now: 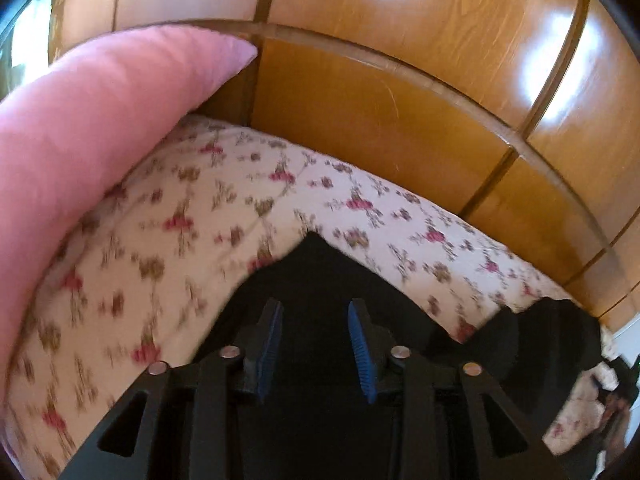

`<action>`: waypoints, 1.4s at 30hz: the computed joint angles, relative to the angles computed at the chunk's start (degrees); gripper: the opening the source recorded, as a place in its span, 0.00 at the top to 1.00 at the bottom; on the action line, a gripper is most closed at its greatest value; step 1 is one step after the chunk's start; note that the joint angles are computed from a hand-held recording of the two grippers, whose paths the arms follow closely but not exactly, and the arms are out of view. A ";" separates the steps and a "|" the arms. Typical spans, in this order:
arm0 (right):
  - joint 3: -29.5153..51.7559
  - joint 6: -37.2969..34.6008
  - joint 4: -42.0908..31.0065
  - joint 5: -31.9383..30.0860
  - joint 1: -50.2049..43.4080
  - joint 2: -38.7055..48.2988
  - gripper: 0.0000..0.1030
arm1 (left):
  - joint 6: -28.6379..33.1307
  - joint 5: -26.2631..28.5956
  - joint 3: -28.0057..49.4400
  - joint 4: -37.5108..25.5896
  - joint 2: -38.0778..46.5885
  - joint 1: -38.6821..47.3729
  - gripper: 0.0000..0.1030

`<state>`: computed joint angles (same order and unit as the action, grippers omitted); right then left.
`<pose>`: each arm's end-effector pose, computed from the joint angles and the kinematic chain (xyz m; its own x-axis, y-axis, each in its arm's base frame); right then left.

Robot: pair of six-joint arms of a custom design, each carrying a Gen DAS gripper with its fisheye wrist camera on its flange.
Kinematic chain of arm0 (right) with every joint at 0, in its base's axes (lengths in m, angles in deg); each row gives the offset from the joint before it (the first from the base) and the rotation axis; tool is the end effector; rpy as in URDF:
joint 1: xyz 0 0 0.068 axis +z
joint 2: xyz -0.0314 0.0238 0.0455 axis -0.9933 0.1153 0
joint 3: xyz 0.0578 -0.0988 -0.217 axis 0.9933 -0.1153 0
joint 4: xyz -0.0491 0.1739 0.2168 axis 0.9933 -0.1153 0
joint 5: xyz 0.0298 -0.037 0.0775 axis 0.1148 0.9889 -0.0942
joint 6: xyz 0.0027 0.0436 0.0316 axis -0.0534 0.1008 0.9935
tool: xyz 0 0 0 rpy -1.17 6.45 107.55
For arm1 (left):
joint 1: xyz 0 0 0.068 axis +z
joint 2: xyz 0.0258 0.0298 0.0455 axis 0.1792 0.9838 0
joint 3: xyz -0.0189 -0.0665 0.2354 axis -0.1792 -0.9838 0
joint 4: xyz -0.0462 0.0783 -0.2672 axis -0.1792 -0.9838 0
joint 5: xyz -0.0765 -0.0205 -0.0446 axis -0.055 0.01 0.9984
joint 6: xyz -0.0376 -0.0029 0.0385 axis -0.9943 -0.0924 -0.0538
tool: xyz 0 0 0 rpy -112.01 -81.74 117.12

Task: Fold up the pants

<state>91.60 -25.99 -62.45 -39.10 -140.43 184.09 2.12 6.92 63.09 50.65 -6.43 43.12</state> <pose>0.2215 -0.2971 0.0528 -0.5285 0.7699 -0.3576 0.4739 0.6171 0.6282 0.2388 0.1377 0.1083 -0.7436 -0.3087 -0.5931 -0.2103 0.9500 -0.2309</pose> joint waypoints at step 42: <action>-4.07 -21.92 -12.06 5.45 -17.64 -7.14 0.74 | -17.35 0.96 16.37 5.53 22.04 1.53 0.69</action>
